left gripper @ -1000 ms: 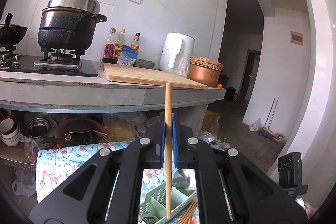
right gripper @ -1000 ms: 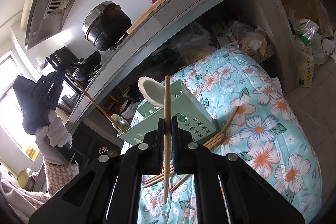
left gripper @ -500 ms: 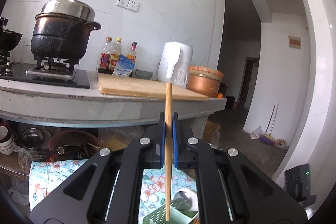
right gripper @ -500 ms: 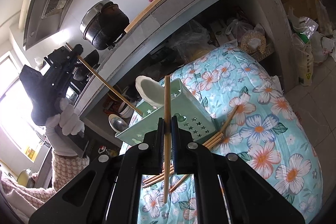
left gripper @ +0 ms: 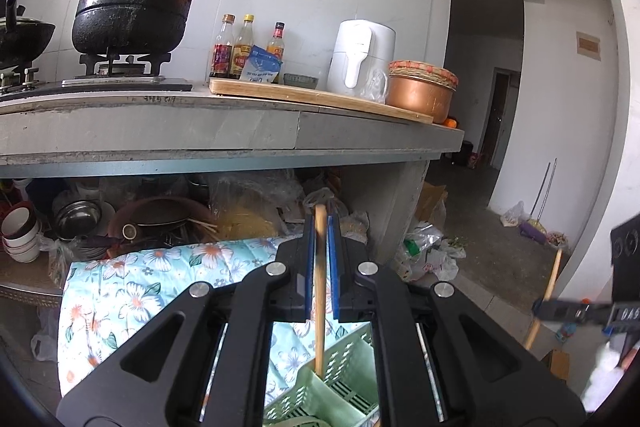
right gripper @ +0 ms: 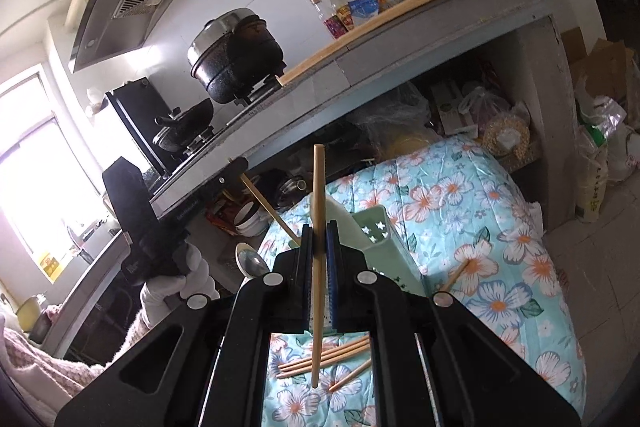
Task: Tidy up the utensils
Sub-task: 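Lower both chopsticks into the green holder and open both grippers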
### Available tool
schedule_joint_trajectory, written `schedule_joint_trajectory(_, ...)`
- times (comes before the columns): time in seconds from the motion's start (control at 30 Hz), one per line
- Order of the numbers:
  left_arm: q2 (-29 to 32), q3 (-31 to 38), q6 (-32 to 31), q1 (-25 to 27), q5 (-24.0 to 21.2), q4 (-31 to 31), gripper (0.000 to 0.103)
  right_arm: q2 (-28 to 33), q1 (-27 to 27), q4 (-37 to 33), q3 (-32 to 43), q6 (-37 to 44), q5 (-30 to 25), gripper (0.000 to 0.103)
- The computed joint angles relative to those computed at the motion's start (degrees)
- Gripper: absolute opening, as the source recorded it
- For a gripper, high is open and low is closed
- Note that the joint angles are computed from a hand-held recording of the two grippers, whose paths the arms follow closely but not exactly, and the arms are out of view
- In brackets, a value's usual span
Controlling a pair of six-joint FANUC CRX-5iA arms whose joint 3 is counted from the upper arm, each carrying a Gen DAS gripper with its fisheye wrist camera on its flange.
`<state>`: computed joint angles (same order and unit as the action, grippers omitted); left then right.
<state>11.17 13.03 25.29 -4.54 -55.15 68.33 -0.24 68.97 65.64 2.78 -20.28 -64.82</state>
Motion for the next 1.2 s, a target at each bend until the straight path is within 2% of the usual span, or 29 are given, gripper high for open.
schedule_joint_trajectory(0.17, -1.16, -1.18, 0.56, 0.74, -0.14, -0.63, 0.014, 1.59, -0.84, 2.95, 4.52, 6.35, 0.66, 0.007)
schedule_joint_trajectory(0.3, -2.55, -2.79, 0.34, 1.48, 0.63, 0.72, 0.027, 3.20, -2.04, 4.82, 8.52, 11.73, 1.68, 0.007)
schedule_joint_trajectory(0.43, -4.64, -5.29, -0.29, 2.64, 1.08, 2.29, 0.036, 5.15, -4.04, 5.82, 12.31, 16.58, 3.04, 0.007)
schedule_joint_trajectory(0.57, -6.64, -7.28, -0.86, 4.46, -0.37, 2.11, 0.050, 7.20, -6.49, 5.98, 15.44, 20.35, 5.22, 0.007)
schedule_joint_trajectory(0.67, -8.10, -9.54, -2.88, 6.26, -3.25, 3.46, 0.058, 9.09, -8.21, 5.56, 17.43, 23.64, 6.02, 0.007)
schedule_joint_trajectory(0.8, -10.08, -12.86, -6.00, 8.68, -7.67, 4.53, 0.065, 10.71, -10.24, 1.61, 18.74, 25.72, 7.93, 0.007)
schedule_joint_trajectory(0.93, -11.54, -15.26, -6.82, 10.63, -11.31, 2.85, 0.066, 12.48, -11.04, -2.67, 20.29, 28.23, 7.96, 0.007)
schedule_joint_trajectory(1.1, -13.08, -17.83, -5.99, 11.85, -12.57, -0.98, 0.066, 14.00, -11.79, -11.53, 22.48, 33.20, 8.68, 0.007)
schedule_joint_trajectory(1.2, -13.06, -18.45, -4.17, 12.13, -12.98, -2.56, 0.066, 16.06, -12.09, -17.84, 26.12, 38.01, 6.24, 0.008)
